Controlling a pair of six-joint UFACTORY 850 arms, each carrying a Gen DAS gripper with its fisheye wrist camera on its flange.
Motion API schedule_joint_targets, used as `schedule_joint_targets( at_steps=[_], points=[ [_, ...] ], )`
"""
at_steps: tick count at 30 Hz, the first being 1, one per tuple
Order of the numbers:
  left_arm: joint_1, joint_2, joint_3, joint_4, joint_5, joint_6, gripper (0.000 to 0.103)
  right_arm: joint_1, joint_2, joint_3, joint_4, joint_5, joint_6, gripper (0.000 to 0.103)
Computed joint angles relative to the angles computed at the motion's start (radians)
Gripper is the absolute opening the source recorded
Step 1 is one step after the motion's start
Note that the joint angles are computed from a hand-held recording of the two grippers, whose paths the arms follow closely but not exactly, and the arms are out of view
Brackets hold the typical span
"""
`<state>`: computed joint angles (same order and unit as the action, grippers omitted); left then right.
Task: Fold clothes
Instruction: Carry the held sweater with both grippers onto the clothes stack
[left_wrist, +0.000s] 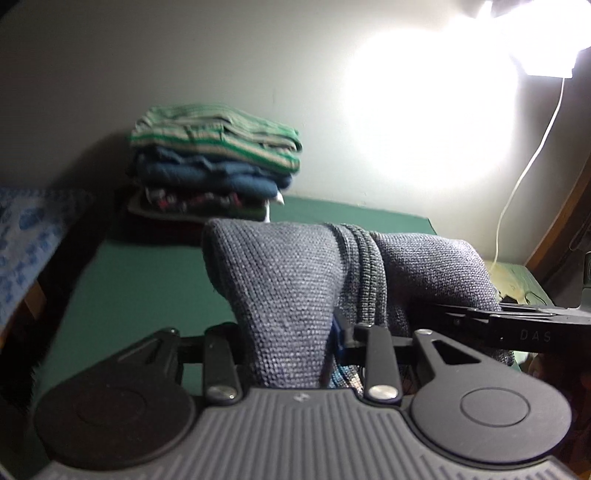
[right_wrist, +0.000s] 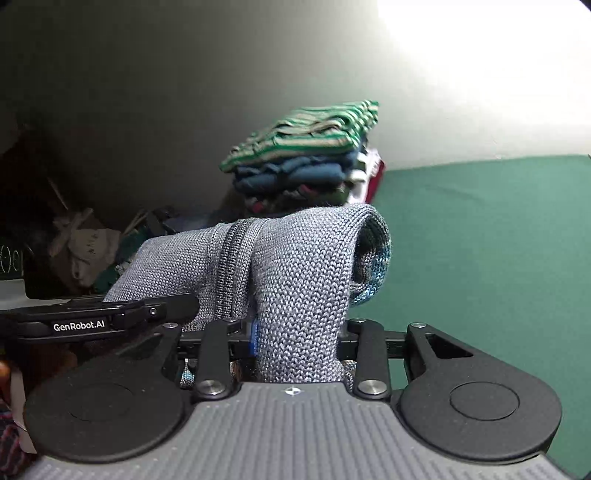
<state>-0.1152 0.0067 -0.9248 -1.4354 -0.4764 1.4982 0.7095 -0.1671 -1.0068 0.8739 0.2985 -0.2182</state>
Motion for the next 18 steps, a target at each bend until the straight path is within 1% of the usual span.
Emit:
schedule_joint_targets(
  at_steps=[2,4,8,11,15,18],
  points=[
    [-0.002,-0.013,-0.038,0.002,0.017,0.007,0.032,-0.016,-0.014,-0.040,-0.021,-0.016,-0.002,0.035],
    [0.005,-0.040,-0.087,0.017,0.011,0.003,0.032,-0.027,-0.033,-0.084,-0.006,-0.028,-0.030,0.035],
    [0.030,-0.122,-0.205,0.049,-0.031,0.006,0.032,-0.039,-0.081,-0.178,0.117,-0.031,-0.172,0.035],
    [0.044,-0.192,-0.309,0.083,-0.056,-0.007,0.032,-0.048,-0.129,-0.264,0.239,-0.030,-0.295,0.035],
    [0.057,-0.291,-0.459,0.135,-0.074,-0.038,0.032,-0.063,-0.216,-0.403,0.391,-0.020,-0.463,0.035],
    [0.064,-0.370,-0.580,0.175,-0.087,-0.082,0.032,-0.072,-0.282,-0.503,0.463,-0.007,-0.544,0.035]
  ],
)
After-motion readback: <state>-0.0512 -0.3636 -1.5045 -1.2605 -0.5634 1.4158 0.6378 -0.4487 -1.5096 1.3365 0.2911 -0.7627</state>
